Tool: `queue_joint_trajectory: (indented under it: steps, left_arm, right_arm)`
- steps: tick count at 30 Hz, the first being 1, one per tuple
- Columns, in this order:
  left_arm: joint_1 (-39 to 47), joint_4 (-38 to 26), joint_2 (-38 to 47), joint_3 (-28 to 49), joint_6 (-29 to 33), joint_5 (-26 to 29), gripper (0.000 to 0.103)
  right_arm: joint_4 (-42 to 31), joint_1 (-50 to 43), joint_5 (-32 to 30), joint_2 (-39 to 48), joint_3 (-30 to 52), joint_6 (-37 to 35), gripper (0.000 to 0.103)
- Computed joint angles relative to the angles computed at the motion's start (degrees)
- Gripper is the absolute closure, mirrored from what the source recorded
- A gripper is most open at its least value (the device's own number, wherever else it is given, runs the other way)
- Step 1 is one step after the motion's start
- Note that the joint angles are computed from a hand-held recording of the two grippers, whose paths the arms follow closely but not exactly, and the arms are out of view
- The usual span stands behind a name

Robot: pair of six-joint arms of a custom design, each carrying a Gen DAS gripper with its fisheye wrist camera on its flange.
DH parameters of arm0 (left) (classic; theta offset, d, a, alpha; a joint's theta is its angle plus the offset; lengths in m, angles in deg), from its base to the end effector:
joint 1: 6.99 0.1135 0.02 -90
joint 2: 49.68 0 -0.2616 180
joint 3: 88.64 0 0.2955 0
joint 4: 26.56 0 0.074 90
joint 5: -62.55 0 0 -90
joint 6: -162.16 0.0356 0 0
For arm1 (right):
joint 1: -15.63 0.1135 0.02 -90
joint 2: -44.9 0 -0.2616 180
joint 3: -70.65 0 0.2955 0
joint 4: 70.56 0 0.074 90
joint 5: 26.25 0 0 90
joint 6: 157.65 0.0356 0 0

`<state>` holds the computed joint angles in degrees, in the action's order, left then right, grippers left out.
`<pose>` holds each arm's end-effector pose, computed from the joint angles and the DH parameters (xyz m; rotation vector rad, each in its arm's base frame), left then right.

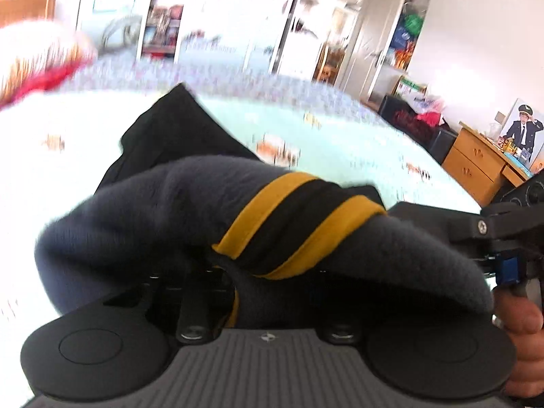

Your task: Fold clothes

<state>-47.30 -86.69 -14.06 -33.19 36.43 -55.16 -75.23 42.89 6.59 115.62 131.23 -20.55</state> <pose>0.1371 -0.0946 0.2979 -0.1612 2.1814 -0.1977 0.2661 0.1707 0.2846 -0.4691 2.0589 1.7513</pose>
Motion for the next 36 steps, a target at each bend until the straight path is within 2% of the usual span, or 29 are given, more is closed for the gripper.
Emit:
queue_joint_trajectory:
  steps: [4, 5, 7, 8, 12, 17, 36]
  left_arm:
    - [-0.84, -0.14, 4.61, 0.88, -0.67, -0.77, 0.075]
    - [-1.24, -2.30, 4.06, 0.44, -1.90, -0.59, 0.074]
    - [-0.11, -0.63, 10.58, 1.94, -2.91, 1.22, 0.071]
    - [-0.09, -1.83, 12.02, 2.44, -4.09, 1.64, 0.069]
    - [0.72, -5.36, 8.89, 0.94, -4.18, 2.27, 0.065]
    - [0.00, -5.11, 10.91, 0.50, -6.10, 0.86, 0.052]
    - [-0.40, -6.25, 10.93, -0.06, -7.13, 0.38, 0.048]
  right_arm:
    - [2.38, -1.20, 0.96, 2.16, -0.80, 0.48, 0.059]
    - [2.07, -1.71, 0.83, 2.48, -1.63, 0.40, 0.059]
    - [-0.29, -1.55, 2.04, 3.42, -2.92, -0.56, 0.058]
    - [-1.29, -1.43, 2.80, 3.57, -3.73, -0.84, 0.058]
    - [-0.60, -1.28, 4.55, 2.85, -7.35, 0.67, 0.056]
    - [-0.78, -1.76, 5.30, 2.56, -7.87, 1.00, 0.052]
    - [-1.76, -1.15, 7.03, 1.12, -8.34, 1.83, 0.050]
